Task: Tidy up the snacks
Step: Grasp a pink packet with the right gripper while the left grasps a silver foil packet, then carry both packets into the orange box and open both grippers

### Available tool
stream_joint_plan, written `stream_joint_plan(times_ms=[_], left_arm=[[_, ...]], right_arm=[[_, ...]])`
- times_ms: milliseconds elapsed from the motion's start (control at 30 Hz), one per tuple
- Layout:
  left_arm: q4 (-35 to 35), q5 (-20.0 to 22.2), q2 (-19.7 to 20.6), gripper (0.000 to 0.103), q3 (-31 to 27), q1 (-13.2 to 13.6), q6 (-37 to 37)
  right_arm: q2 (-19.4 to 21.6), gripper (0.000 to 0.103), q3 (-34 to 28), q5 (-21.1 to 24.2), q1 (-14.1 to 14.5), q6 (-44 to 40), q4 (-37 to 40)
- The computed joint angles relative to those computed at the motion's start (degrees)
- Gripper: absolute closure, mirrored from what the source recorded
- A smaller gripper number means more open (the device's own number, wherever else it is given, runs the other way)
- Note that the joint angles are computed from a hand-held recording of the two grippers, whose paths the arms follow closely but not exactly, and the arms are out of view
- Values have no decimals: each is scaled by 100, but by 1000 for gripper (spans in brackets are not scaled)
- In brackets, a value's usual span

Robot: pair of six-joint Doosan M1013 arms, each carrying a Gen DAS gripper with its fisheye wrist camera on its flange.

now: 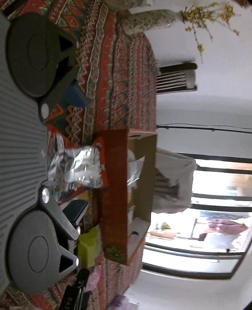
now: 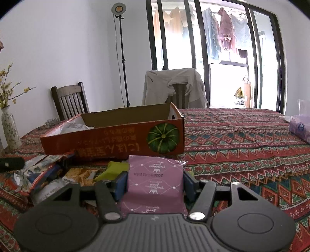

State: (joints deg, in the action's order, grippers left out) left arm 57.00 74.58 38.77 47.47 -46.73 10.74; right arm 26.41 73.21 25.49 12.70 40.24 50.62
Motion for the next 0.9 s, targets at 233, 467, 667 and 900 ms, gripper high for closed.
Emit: stream_joint_plan(times_ms=[233,467,667,900], left_arm=[[-560,788,657,0,-1234,150,830],[-980,1268,1035,26,-1931,251,946],[-867,998,786,41,-1456,203,521],[-396,637,390,44,-760,70,29]], right_arm=[[3,44,-3,42,-18,-3,64],[2,44,-9,58,-24,38,49],[3,44,-8,66,-25,22,55],[-12,44,22,40,-25,-83,146]])
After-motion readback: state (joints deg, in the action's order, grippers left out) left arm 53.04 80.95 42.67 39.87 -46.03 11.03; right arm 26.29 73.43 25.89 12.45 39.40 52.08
